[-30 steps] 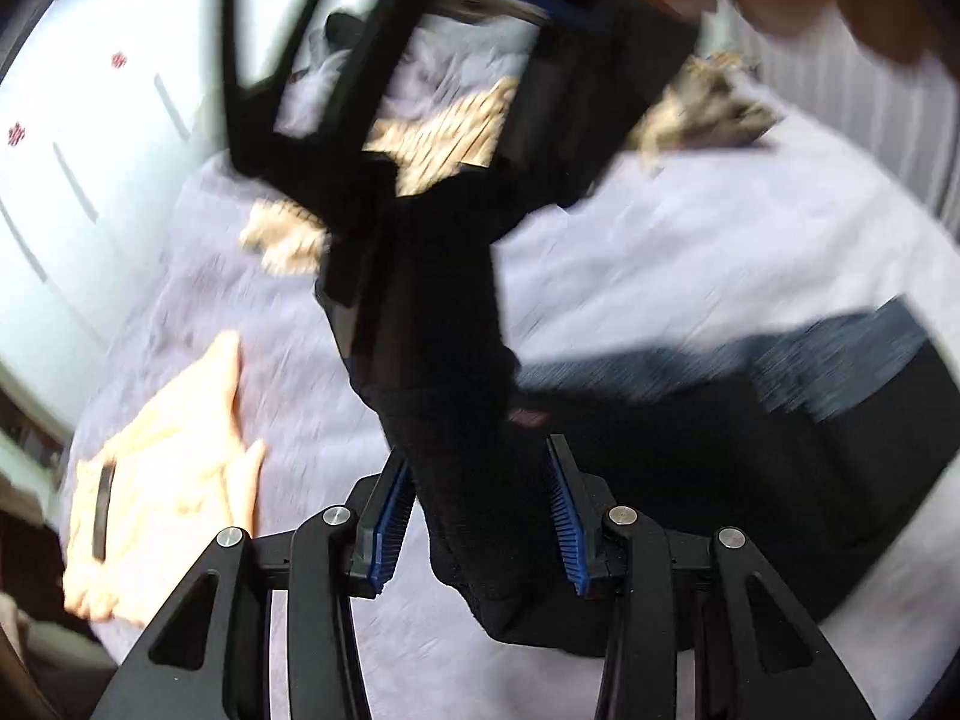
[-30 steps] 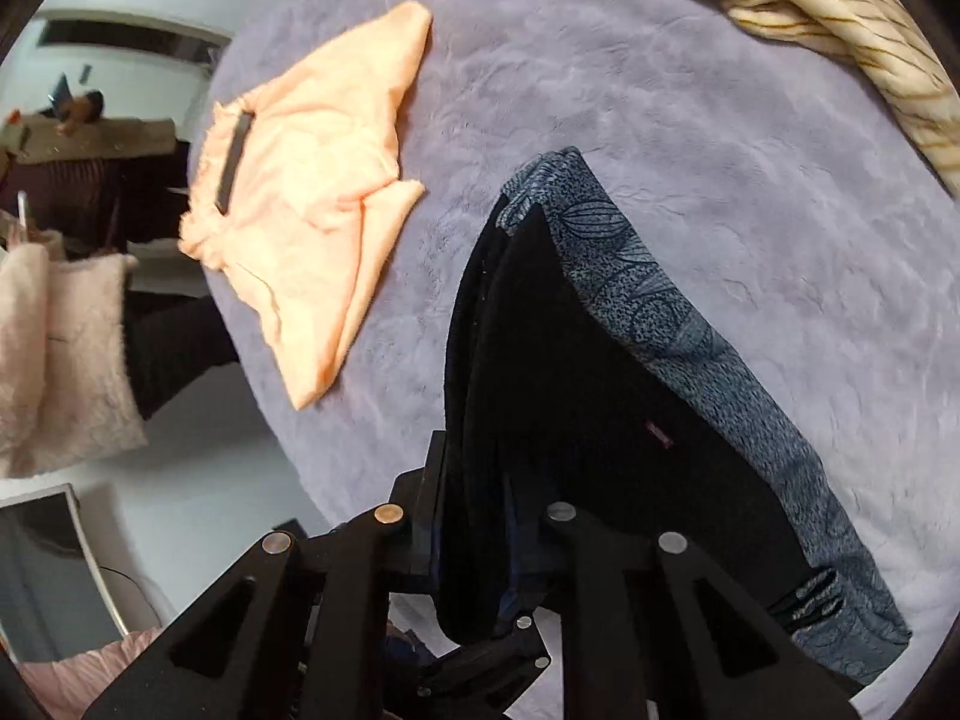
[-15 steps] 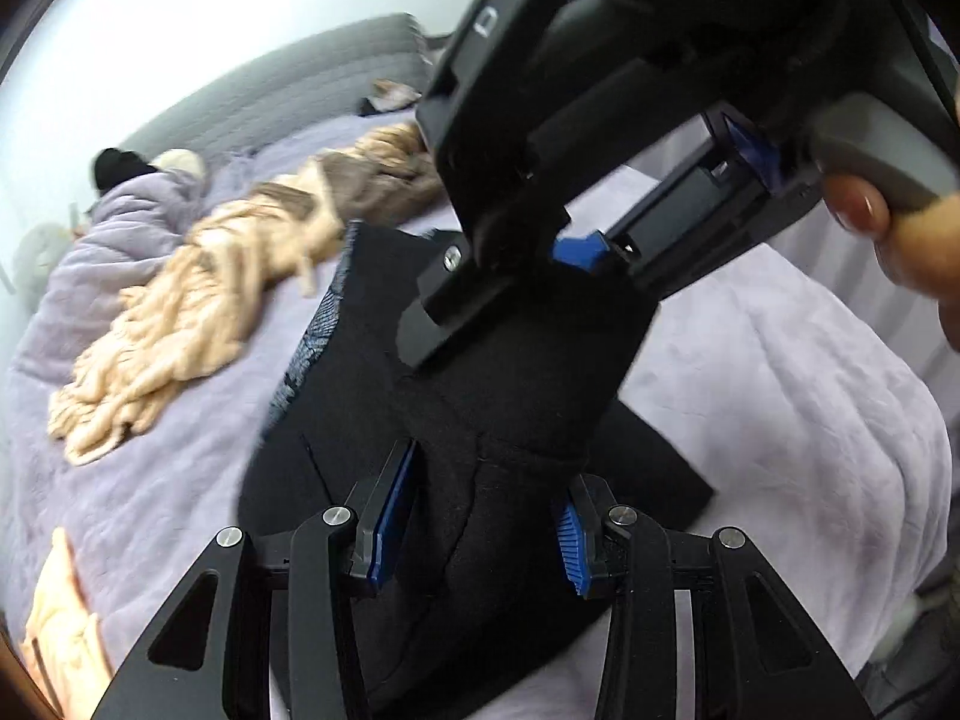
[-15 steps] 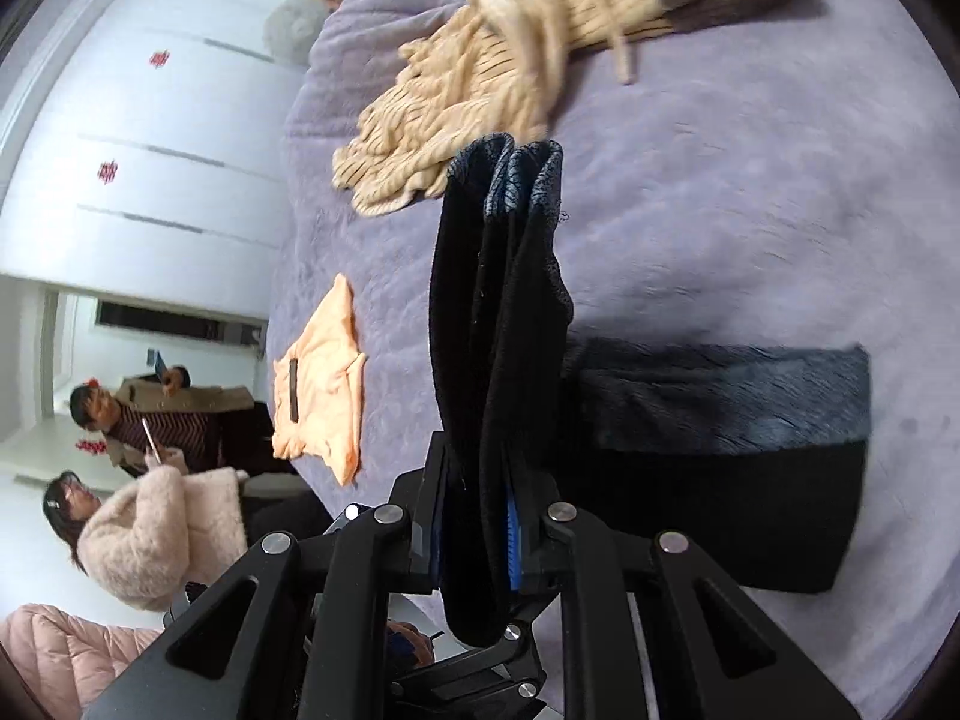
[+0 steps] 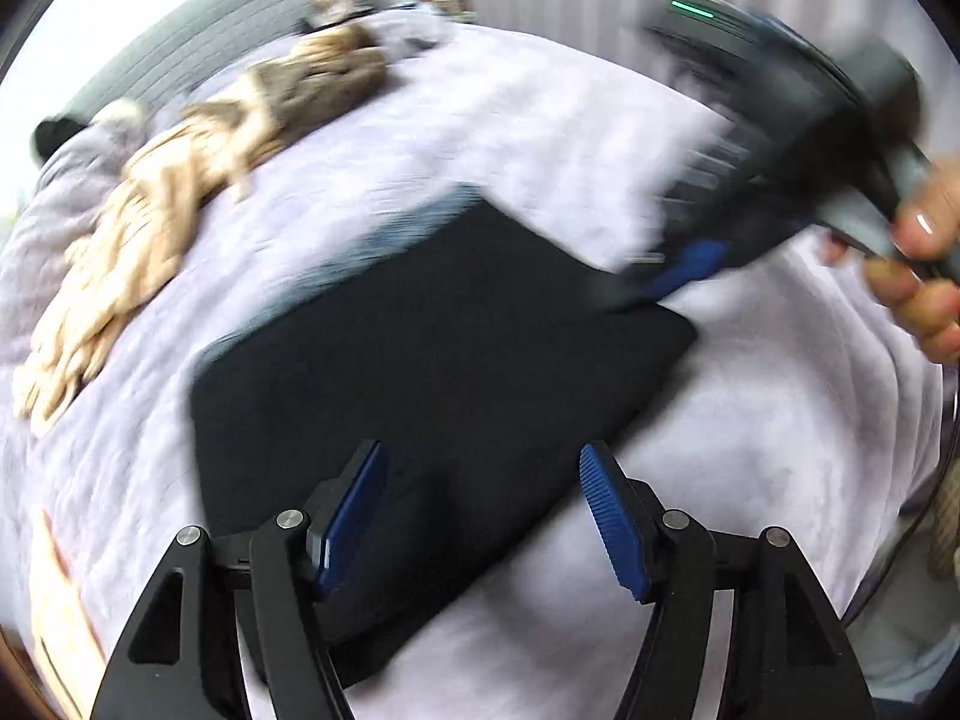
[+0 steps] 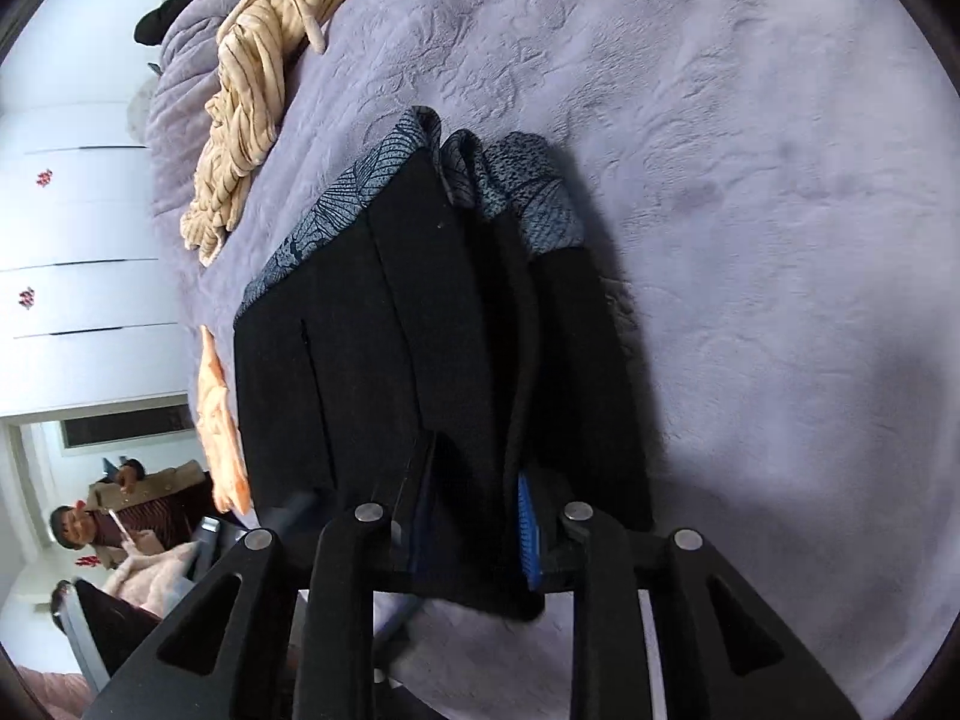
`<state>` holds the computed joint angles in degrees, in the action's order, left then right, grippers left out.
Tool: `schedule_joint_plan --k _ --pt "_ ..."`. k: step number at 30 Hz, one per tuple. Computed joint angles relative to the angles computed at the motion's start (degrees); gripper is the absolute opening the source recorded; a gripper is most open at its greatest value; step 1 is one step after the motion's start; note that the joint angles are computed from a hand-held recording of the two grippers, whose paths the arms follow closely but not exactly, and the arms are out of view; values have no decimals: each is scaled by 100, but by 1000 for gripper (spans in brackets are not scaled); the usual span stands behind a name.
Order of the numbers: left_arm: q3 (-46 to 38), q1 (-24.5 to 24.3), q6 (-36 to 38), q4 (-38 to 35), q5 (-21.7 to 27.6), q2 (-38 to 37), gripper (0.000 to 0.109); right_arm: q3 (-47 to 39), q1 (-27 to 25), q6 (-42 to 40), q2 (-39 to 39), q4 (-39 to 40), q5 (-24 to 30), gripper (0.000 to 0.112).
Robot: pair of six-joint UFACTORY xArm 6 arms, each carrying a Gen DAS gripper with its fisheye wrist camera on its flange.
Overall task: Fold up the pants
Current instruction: 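Lower the folded end onto the trousers and open both grippers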
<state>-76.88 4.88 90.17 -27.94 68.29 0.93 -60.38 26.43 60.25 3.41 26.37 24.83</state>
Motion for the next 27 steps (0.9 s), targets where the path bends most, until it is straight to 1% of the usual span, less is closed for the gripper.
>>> schedule_joint_plan --k 1,2,3,4,6,7,8,10,11,12,13,15,16,18,19,20,21,22,23,24,25,27 --pt "-153 36 -190 43 -144 144 68 -82 -38 385 -88 -555 364 29" --pt "-396 37 -549 161 -392 384 68 -158 -45 713 -182 -1032 645 29" --pt "-657 34 -881 290 -517 633 68 -262 -50 942 -205 -1344 799 29" --pt "-1049 15 -1430 579 -614 1008 68 -337 -21 1241 -281 -1693 904 29" --pt "-1527 -40 -2209 1179 -685 1497 68 -383 46 1671 -364 -2230 812 29" --pt "-1813 -32 -2460 1399 -445 1769 73 -514 71 1765 -287 -2403 786 29" --pt "-1859 -21 -2537 1463 -401 1848 77 -704 95 1773 -153 -2496 802 29" --pt "-1567 19 -2445 1434 -545 1739 78 -1181 147 1572 291 -2376 919 29" --pt "-1468 21 -2415 1411 -563 1682 78 -1373 174 1422 481 -2194 1079 29" --pt "-1495 30 -2472 1423 -472 1688 78 -1587 212 1246 704 -1972 1363 28" --pt "-1663 36 -2614 1465 -236 1757 78 -1802 254 1232 929 -1925 1673 29" --pt "-2190 45 -2889 1488 247 2000 78 -1871 340 1516 1051 -2114 1819 29" --pt "-2414 61 -2954 1393 357 2093 78 -1823 377 1669 1002 -2283 1793 29" --pt "-2533 71 -2998 1204 223 2158 78 -1874 370 1591 1010 -2288 1852 28" --pt "-2777 32 -3170 1193 194 2335 78 -1916 352 1471 1034 -2214 1901 28" --pt "-3071 -9 -3414 1269 260 2557 78 -1933 348 1408 1046 -2172 1928 28" --pt "-3512 -42 -3695 1384 527 2888 80 -1969 336 1349 1077 -2132 1964 28" --pt "-3900 -105 -3884 1506 637 3227 89 -2005 322 1302 1098 -2107 2008 28" --pt "-4047 -146 -3977 1665 622 3424 99 -2058 317 1266 1132 -2107 2052 28" --pt "-3963 -148 -3998 1720 475 3449 102 -2122 321 1266 1178 -2133 2091 28" --pt "-3904 -117 -4014 1692 486 3446 102 -2179 314 1250 1225 -2145 2110 28" --pt "-4136 -62 -4075 1569 769 3567 102 -2247 312 1249 1305 -2157 2103 29"
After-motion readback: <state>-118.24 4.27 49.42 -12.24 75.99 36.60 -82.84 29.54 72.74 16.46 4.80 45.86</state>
